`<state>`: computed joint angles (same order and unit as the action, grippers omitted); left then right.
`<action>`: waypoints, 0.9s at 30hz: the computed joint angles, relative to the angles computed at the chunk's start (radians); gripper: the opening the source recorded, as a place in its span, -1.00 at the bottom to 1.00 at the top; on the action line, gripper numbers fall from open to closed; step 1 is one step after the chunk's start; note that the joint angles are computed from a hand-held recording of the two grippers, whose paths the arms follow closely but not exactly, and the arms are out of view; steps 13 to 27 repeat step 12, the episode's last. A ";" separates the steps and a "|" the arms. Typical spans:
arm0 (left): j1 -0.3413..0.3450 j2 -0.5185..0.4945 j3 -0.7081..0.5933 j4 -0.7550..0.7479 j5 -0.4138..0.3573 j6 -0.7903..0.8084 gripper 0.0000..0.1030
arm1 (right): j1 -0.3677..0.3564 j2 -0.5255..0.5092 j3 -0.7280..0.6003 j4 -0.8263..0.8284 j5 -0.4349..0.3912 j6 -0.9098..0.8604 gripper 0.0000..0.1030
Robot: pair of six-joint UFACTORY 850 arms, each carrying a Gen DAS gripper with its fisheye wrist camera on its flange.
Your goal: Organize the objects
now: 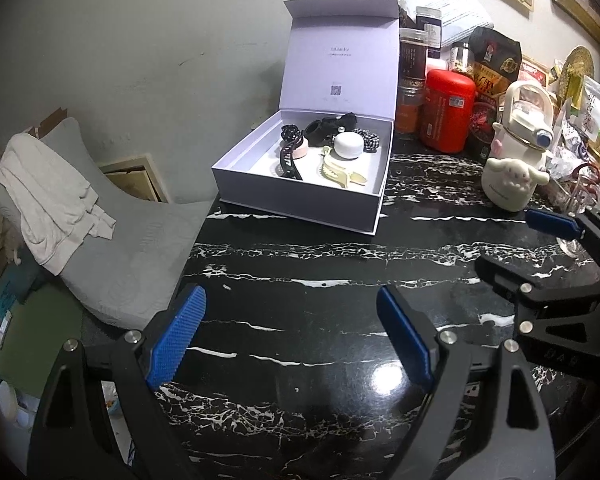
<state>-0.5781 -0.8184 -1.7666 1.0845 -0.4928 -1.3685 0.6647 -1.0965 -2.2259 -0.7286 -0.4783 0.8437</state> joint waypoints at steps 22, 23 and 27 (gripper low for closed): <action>0.002 -0.006 -0.007 0.010 0.013 0.000 0.69 | -0.005 -0.016 -0.027 0.040 -0.014 -0.038 0.55; 0.002 -0.006 -0.007 0.010 0.013 0.000 0.69 | -0.005 -0.016 -0.027 0.040 -0.014 -0.038 0.55; 0.002 -0.006 -0.007 0.010 0.013 0.000 0.69 | -0.005 -0.016 -0.027 0.040 -0.014 -0.038 0.55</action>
